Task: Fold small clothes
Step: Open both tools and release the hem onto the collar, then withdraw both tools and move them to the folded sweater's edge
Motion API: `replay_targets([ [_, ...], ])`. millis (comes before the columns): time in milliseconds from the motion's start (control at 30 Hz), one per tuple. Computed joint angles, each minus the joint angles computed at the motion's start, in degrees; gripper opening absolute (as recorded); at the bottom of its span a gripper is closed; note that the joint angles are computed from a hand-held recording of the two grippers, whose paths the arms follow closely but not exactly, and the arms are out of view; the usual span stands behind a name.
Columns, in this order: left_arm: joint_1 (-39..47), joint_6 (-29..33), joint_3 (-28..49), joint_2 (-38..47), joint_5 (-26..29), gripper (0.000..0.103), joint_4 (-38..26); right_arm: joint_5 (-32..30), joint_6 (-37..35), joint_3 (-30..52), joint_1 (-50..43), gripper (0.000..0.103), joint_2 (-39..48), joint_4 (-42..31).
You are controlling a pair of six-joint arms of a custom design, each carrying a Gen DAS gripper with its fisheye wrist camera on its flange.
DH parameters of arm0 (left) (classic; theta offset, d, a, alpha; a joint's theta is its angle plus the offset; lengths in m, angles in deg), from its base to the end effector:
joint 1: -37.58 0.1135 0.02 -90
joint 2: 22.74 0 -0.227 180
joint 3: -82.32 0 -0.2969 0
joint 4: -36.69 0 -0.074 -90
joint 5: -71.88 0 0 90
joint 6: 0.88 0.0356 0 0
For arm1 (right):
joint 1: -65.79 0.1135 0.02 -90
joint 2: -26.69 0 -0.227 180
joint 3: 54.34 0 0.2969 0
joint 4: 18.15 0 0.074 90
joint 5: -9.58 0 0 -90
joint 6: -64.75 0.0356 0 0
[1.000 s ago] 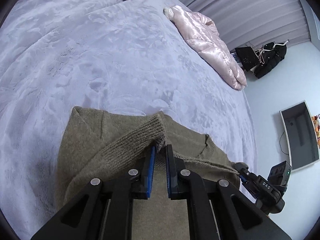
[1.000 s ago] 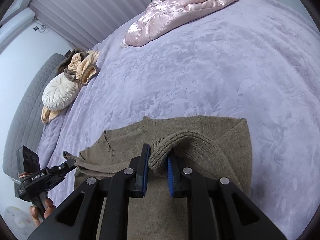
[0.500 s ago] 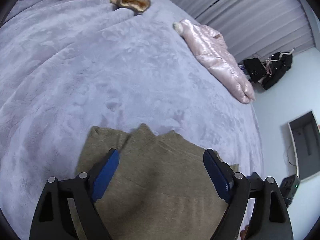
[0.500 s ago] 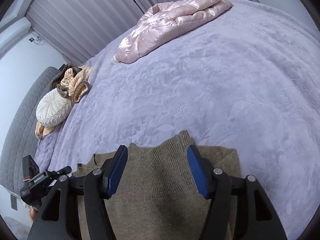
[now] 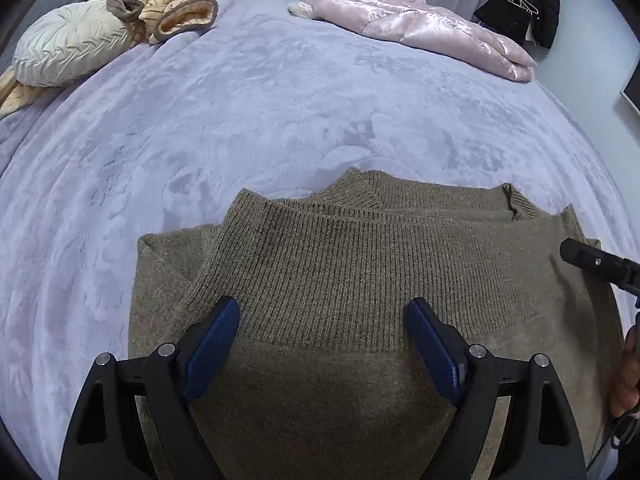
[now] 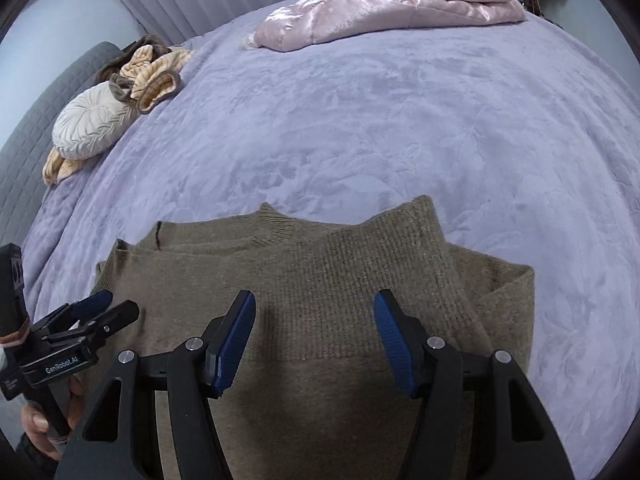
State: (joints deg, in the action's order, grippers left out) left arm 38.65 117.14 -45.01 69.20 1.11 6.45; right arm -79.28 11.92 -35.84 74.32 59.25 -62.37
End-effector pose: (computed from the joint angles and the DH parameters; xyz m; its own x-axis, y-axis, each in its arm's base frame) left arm 0.2954 -0.0062 0.0516 -0.7809 0.4291 -0.4540 0.5262 0.8435 -0.1079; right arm 0.1725 0.0252 0.0703 -0.7537 0.4978 -0.4292 0.3983 0.8653 0.3042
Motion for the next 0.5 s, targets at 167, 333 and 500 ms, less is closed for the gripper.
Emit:
replay_targets([
  [167,-1.52,-0.41,-2.86,-5.12,-3.53,0.087,-0.32,5.86,-0.37,0.4,1.11,0.065,0.91,-1.21],
  [333,3.95,2.75,-6.65,-17.57,2.68,0.087,-10.37,16.82,6.63,2.68,14.08,0.066,-8.56,-15.74],
  [500,11.56,10.23,-11.87,-28.39,7.17,0.087,-21.82,28.64,25.57,8.83,39.97,0.072,-9.73,-31.68],
])
